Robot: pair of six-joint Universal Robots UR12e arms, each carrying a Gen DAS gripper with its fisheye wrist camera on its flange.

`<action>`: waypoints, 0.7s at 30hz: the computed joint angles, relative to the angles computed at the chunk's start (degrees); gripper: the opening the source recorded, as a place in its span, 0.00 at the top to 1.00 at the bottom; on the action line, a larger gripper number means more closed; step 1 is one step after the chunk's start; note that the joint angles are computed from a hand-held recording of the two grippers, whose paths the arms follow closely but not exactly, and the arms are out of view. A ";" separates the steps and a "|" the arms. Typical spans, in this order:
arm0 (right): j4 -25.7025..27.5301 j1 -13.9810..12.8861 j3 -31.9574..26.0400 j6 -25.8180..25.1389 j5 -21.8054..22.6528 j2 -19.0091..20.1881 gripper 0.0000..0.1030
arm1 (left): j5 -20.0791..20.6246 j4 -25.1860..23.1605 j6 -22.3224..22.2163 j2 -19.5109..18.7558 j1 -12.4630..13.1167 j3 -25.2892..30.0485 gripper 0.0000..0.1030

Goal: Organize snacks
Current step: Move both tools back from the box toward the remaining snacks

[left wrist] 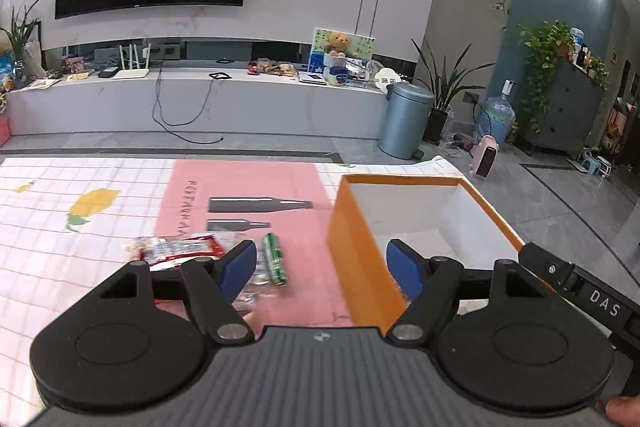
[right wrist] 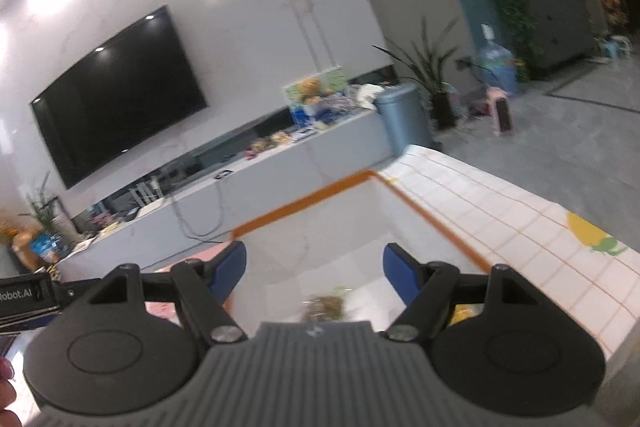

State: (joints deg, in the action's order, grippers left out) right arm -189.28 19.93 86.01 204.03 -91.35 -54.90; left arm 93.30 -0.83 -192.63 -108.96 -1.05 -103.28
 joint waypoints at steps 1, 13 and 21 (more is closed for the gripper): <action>-0.46 0.24 0.04 -0.59 0.23 -0.01 0.28 | 0.11 0.24 0.20 0.43 0.18 -0.54 0.15; -5.33 3.32 -0.78 -8.16 6.12 0.99 0.25 | 0.17 0.05 -0.73 4.53 3.88 -5.59 0.15; 0.31 5.97 -4.19 -8.99 7.96 3.35 0.11 | -1.91 -0.83 -5.78 4.02 7.91 -7.32 0.15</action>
State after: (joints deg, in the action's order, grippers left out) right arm -188.97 25.90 81.82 195.03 -83.39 -51.56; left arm 91.39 -1.66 -198.41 -104.94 6.86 -110.59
